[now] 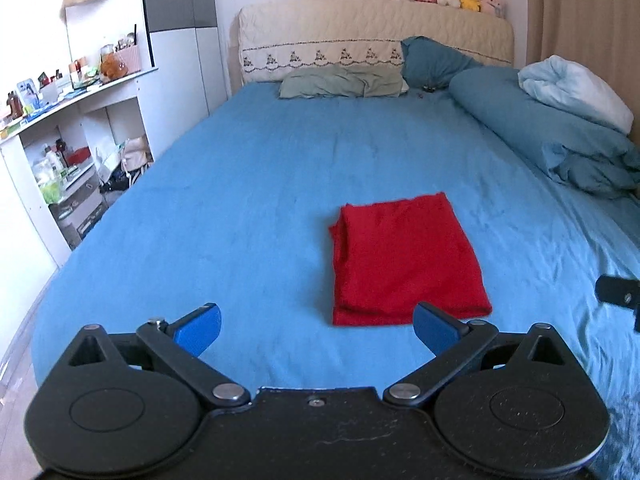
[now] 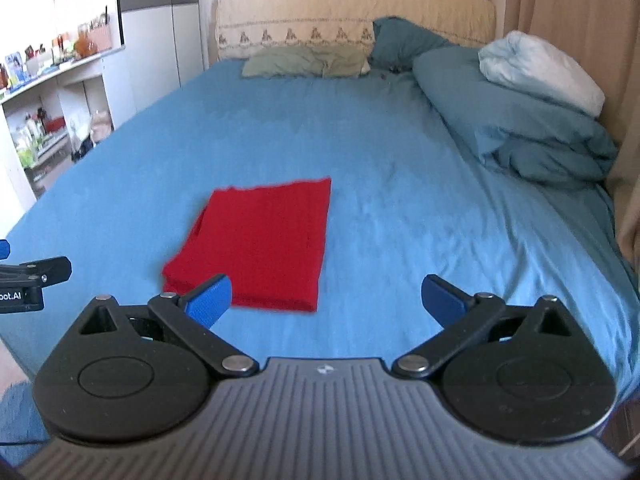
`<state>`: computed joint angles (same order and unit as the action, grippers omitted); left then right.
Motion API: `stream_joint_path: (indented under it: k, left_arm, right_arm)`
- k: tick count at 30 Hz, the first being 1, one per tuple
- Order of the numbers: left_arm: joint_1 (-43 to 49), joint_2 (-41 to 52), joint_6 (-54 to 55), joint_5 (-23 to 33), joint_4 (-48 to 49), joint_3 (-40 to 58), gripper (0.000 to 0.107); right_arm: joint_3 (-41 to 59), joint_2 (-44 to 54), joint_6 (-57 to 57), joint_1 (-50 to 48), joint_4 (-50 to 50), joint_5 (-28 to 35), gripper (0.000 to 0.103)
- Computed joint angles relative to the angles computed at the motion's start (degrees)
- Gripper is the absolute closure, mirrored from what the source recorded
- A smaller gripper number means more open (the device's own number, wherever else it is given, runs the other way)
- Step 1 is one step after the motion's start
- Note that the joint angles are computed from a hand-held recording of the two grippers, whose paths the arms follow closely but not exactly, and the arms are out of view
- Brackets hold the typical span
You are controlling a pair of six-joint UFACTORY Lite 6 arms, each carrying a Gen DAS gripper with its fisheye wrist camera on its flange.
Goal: Fold small clothes
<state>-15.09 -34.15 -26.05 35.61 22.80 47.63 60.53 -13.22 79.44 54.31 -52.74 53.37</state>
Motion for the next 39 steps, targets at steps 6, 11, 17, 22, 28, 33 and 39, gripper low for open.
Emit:
stream_joint_path:
  k: [6, 11, 17, 22, 28, 33, 39]
  left_arm:
    - [0.2, -3.3, 1.5, 0.4, -1.2, -3.4, 0.004]
    - [-1.1, -4.2, 0.8, 0.7, -0.3, -4.2, 0.004]
    - [-1.9, -4.5, -0.2, 0.5, 0.6, -4.7, 0.004]
    - [-2.1, -4.7, -0.4, 0.5, 1.4, -5.0, 0.004]
    - [-2.1, -5.3, -0.2, 0.7, 1.4, -5.1, 0.004]
    - [-2.1, -6.3, 0.2, 1.0, 1.3, -5.3, 0.004]
    - [-1.7, -6.9, 1.1, 1.3, 0.8, -5.2, 0.004]
  right_arm:
    - [-3.9, -0.2, 4.3, 3.1, 1.3, 1.3, 0.0]
    - [-4.7, -0.7, 5.9, 3.6, 1.7, 1.9, 0.0]
    - [-4.8, -0.8, 5.7, 3.6, 2.2, 2.0, 0.0]
    - [-5.0, -1.0, 5.8, 3.8, 2.2, 2.1, 0.0]
    - [-5.1, -1.1, 5.8, 3.8, 2.2, 2.1, 0.0]
    - [-5.0, -0.8, 6.5, 4.5, 2.0, 2.3, 0.0]
    - [-5.1, -0.8, 6.8, 4.7, 2.0, 2.2, 0.0]
